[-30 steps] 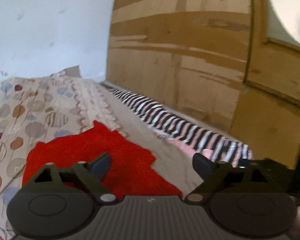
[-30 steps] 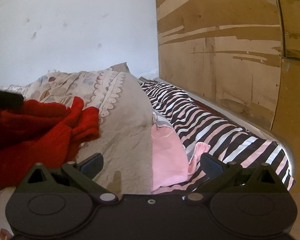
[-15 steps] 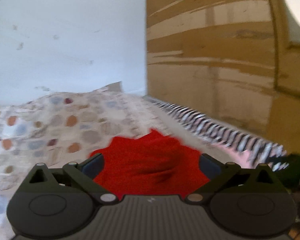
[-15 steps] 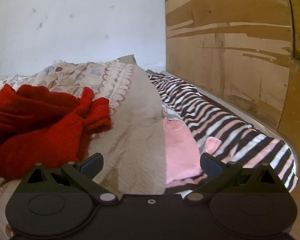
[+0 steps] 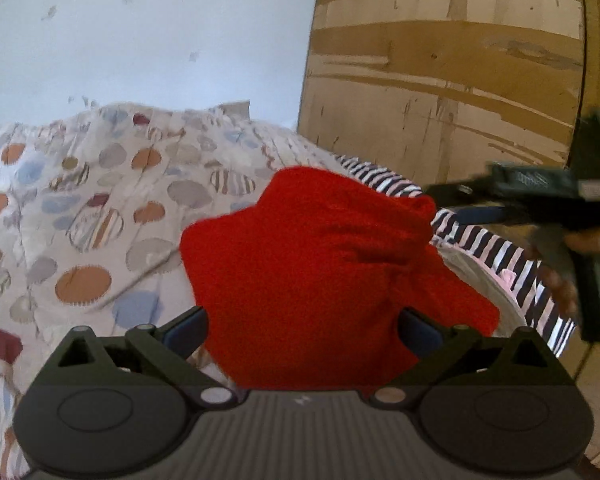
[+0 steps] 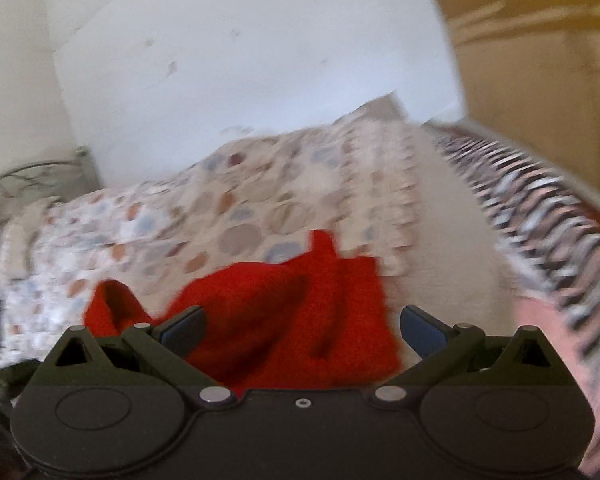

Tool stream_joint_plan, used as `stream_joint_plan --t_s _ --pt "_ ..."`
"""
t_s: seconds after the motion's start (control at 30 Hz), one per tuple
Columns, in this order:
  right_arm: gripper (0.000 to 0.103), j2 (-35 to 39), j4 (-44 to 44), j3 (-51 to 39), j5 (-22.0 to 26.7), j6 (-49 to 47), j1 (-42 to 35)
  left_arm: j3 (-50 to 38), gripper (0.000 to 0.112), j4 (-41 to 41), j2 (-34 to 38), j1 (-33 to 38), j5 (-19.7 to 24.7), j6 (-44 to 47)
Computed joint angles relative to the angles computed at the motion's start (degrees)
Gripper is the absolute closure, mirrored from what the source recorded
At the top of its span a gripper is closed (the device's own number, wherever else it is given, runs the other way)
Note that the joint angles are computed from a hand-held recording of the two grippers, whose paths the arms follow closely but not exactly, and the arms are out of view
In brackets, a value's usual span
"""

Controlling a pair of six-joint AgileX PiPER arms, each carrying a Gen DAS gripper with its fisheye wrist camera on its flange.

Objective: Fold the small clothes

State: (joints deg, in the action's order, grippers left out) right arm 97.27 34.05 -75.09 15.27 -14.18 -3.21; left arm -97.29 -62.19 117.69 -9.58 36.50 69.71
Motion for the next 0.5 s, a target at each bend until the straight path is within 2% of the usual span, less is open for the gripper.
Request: stream_joint_plan --t_s 0.07,0.1,0.17,0.23,0.4,0.5 --pt "0.001 4.18 1.53 -6.27 3.80 0.56 -0.74 1.34 0.014 -3.98 -0.26 -0.42 -2.30 5.74" --pt "0.001 5.74 0.53 -8.96 5.41 2.26 -0.74 1.22 0.016 -5.15 -0.06 -0.41 -2.02 7.77" --pt "0.008 9.05 1.26 -14.06 8.22 1.09 -0.45 0.80 0.022 -5.37 0.13 -0.52 -0.98 8.72" --pt "0.014 11.44 -4.35 -18.15 10.17 5.46 0.32 0.38 0.026 -4.87 0.40 -0.70 -0.37 8.52" --pt "0.023 16.49 -3.31 -24.89 15.50 4.68 0.21 0.39 0.038 -5.65 0.67 -0.91 0.54 9.89" --pt "0.032 18.04 -2.41 -25.76 17.02 5.58 -0.19 1.71 0.043 -6.49 0.04 -1.16 -0.06 12.10"
